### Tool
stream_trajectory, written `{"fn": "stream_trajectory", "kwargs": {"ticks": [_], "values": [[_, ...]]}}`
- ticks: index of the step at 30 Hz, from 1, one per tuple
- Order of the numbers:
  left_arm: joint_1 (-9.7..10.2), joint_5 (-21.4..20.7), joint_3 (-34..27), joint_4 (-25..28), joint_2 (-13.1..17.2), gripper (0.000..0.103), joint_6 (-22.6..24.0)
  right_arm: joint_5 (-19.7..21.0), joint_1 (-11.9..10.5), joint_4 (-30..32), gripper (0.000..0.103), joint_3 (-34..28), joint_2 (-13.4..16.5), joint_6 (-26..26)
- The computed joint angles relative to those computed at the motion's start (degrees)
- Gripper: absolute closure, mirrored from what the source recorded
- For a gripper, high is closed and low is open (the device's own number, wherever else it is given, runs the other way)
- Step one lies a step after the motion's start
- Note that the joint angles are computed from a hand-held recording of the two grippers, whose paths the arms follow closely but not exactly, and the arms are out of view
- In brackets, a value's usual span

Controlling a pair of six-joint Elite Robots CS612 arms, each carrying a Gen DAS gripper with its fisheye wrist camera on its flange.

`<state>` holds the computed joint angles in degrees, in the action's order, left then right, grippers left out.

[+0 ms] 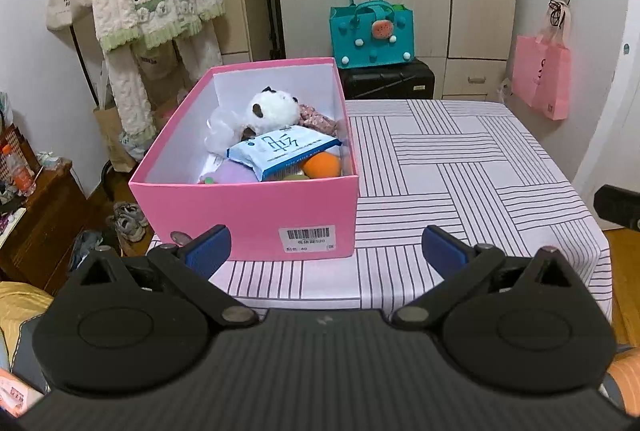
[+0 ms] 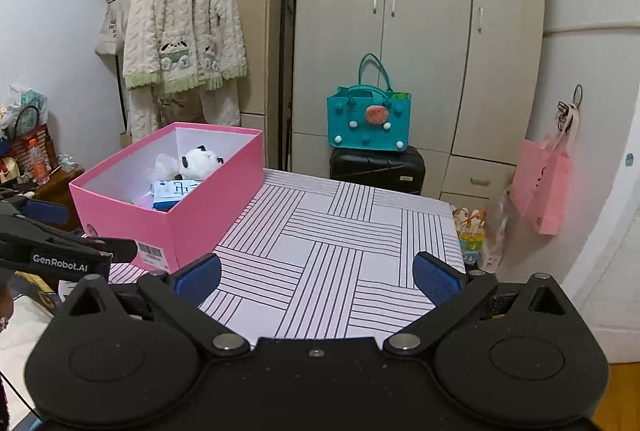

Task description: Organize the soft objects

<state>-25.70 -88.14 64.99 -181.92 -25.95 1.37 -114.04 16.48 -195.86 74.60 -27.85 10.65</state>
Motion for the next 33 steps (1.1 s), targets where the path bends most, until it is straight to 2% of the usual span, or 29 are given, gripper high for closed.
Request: {"fn": "stream_trajectory", "kwargs": {"ticks": [3, 7, 12, 18, 26, 33], "values": [[-0.04, -0.25, 0.36, -1.21, 0.07, 0.000, -0.30, -0.31, -0.04, -0.07, 0.000, 0.23, -0.02, 0.79], [0.02, -0.82, 0.62, -2.74, 0.18, 0.000, -0.47, -3.37, 0.32, -0.66, 0.000, -0.06, 0.30, 0.71], [0.15, -1.49, 1.01, -5.08, 0.35, 0.000, -1.88, -3.75, 0.37, -1.57, 0.000, -0.30, 0.75, 1.55], [-0.40, 1.31, 1.49, -8.94, 0.89, 0.000, -1.87, -7.06, 1.02, -2.51, 0.000, -2.03, 2.26, 0.32], [-0.83, 3.34, 2.41, -14.88, 1.80, 0.000, -1.21, -7.69, 1.35, -3.86, 0.000, -2.05, 2.54, -1.09], [-0.96, 3.62, 2.63, -16.25, 2.03, 0.000, -1.65, -8.39, 1.35, -3.77, 0.000, -2.00, 2.71, -0.49]]}}
